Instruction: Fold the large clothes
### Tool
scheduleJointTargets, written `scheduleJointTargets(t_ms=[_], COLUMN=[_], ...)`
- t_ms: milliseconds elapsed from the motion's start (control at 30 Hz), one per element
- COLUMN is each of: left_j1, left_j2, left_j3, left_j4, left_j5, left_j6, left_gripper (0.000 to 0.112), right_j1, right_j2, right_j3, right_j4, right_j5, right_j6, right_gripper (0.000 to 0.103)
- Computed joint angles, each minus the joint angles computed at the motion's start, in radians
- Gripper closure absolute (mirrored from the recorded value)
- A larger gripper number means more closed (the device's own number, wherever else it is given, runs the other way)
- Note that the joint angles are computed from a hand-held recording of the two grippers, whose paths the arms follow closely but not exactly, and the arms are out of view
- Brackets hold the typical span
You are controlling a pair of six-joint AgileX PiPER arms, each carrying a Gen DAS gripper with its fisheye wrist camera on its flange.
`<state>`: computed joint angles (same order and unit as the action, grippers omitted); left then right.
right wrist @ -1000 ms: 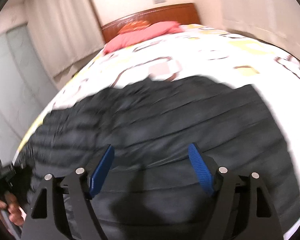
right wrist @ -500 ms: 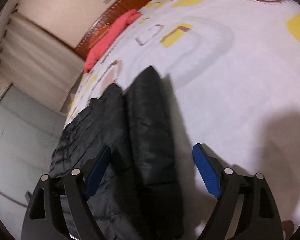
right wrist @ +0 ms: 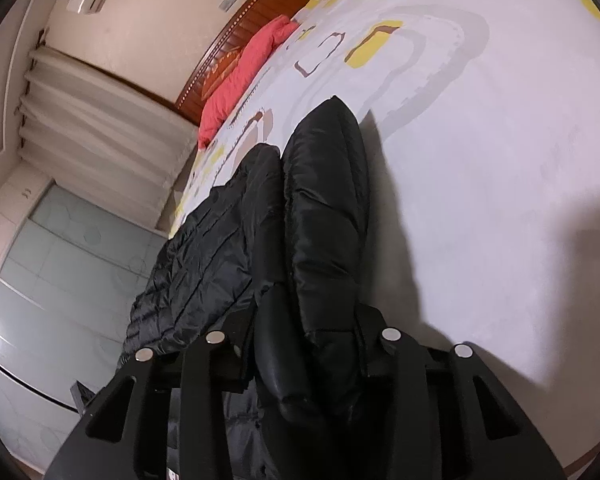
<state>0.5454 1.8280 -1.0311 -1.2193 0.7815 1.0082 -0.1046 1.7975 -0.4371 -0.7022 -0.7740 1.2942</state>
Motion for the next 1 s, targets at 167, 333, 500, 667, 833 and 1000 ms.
scheduleJointTargets(t_ms=[167, 333, 500, 667, 833, 1000], left_j1=[-0.014, -0.085, -0.239, -0.436, -0.633, -0.783], left_j2=[-0.058, -0.194, -0.315, -0.359, -0.318, -0.224], left_j3=[0.053, 0.116, 0.136, 0.156, 0.127, 0.079], left_j4=[-0.056, -0.092, -0.063, -0.064, -0.017, 0.008], left_j5=[-0.037, -0.081, -0.125, -0.219, -0.338, -0.438], left_j6=[-0.015, -0.011, -0.123, -0.187, -0.269, -0.319], left_gripper=[0.085, 0.087, 0.087, 0.087, 0.087, 0.087], right_j1=[0.047, 0.063, 0.094, 0.08, 0.07, 0.065], right_j2=[0.027, 0.055, 0.02, 0.026, 0.032, 0.033], right_j3=[-0.028, -0.063, 0.022, 0.083, 0.106, 0.148], right_j4=[0.073, 0.1, 0.177, 0.195, 0.196, 0.206], right_j5=[-0.005, -0.001, -0.033, -0.11, -0.146, -0.191], right_j6=[-0.012, -0.015, -0.081, -0.115, -0.127, -0.15], right_gripper=[0.069, 0.071, 0.071, 0.071, 0.071, 0.071])
